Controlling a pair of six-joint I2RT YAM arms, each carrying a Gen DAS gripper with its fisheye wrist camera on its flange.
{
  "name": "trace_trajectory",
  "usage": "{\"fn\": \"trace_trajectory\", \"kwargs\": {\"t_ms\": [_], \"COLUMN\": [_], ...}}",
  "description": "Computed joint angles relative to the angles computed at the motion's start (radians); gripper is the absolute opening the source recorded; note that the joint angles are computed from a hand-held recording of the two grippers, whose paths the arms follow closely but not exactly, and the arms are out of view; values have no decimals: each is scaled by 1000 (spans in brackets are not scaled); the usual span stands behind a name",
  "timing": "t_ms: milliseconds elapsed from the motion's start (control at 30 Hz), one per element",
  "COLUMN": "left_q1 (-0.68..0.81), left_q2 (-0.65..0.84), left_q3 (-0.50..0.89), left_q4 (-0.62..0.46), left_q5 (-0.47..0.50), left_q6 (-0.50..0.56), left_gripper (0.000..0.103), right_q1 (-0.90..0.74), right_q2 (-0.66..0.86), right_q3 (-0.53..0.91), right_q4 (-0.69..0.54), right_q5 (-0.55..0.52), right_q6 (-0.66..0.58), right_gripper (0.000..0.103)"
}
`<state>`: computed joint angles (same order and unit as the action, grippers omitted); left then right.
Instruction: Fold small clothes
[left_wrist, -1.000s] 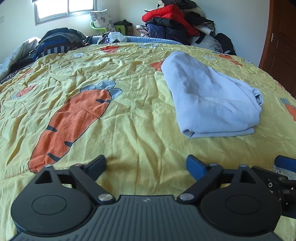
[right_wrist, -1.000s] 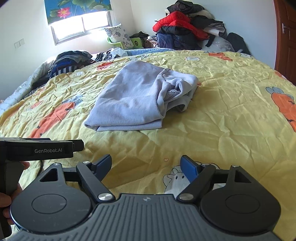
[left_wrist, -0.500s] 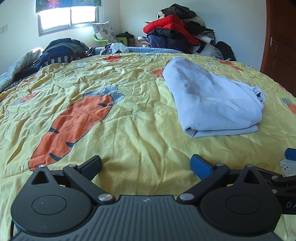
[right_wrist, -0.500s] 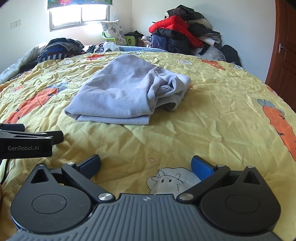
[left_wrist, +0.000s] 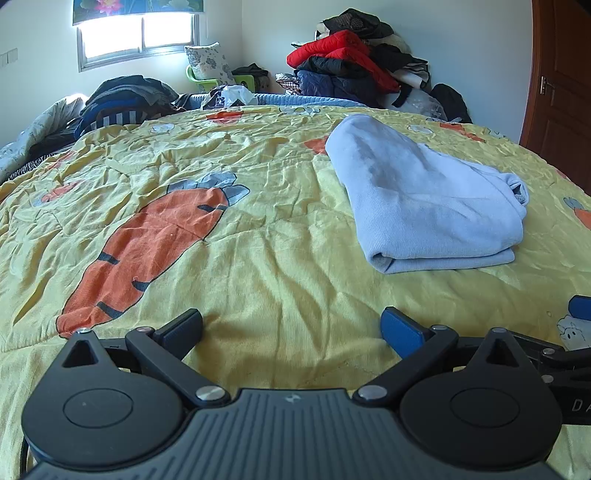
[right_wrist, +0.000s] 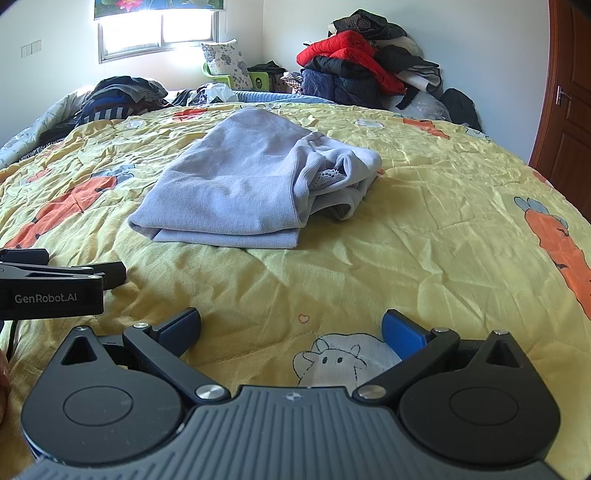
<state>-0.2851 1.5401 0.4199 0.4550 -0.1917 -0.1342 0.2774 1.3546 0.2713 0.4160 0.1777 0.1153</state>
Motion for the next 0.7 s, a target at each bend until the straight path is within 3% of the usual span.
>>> {"fn": "trace_trajectory", "kwargs": {"t_ms": [700], "left_q1": [8], "left_q2": [-2], "left_q3": [-6], "left_q4": [7], "left_q5": [20], "left_q6": [14], "left_gripper": [103], "right_q1": [-12], "right_q2": [20], "right_q3": [6], "right_q4": [9], "right_q5": [50], "right_q6": [44], "right_gripper": [103]}}
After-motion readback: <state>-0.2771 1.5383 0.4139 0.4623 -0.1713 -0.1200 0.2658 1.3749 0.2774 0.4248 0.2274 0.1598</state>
